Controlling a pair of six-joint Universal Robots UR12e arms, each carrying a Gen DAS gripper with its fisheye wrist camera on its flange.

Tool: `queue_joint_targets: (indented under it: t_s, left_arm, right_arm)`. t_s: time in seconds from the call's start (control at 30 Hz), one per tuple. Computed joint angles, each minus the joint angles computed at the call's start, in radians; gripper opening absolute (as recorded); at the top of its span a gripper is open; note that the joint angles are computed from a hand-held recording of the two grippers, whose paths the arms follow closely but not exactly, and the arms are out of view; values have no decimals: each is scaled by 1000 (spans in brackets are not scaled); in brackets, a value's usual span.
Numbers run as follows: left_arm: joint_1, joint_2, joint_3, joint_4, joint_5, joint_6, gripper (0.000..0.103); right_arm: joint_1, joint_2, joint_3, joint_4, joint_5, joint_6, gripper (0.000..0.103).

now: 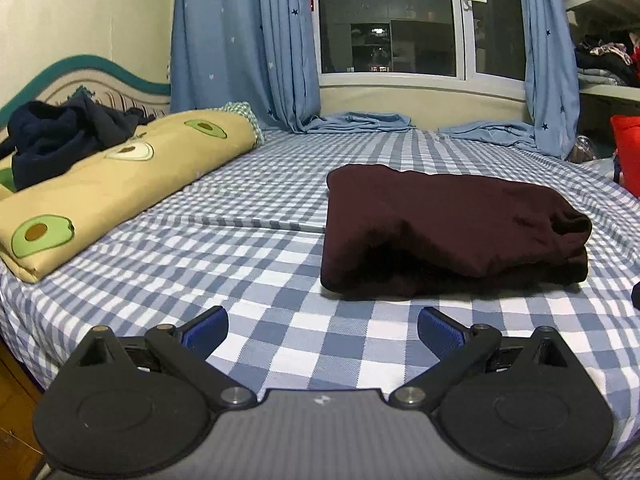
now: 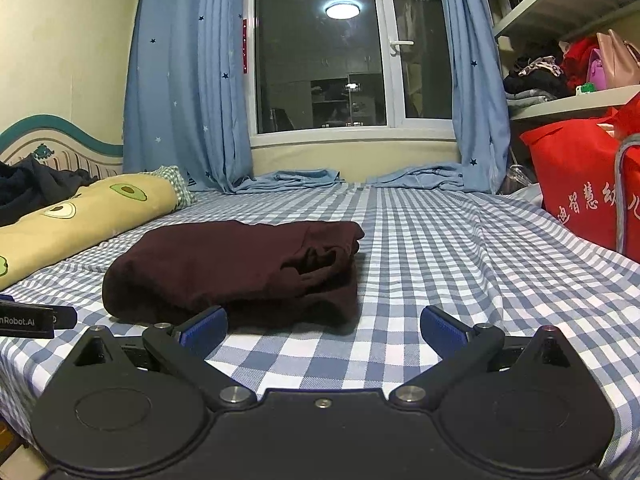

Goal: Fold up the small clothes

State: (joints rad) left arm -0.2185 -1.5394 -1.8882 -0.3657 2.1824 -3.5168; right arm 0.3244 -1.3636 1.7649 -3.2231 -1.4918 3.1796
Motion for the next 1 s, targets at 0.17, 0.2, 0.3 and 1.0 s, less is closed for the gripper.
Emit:
queue_joint_targets:
  t_s: [0.17,0.2,0.3,1.0]
  left_arm:
    - [-2,-1,7,-23,4,-17,102]
    - [-2,-2,8,-24,3,-18,102]
    - [-2,-3,10,-32,0,-22,102]
    - [-1,-1,5,-13,16,-18,102]
  right_arm:
    - [-2,-1,0,7,-2,3,103]
    - [-2,-1,-1,6,-3,2,103]
    - [-2,-1,-1,4,-7,-4,103]
    - [2,-1,-5,16,-1,-23,103]
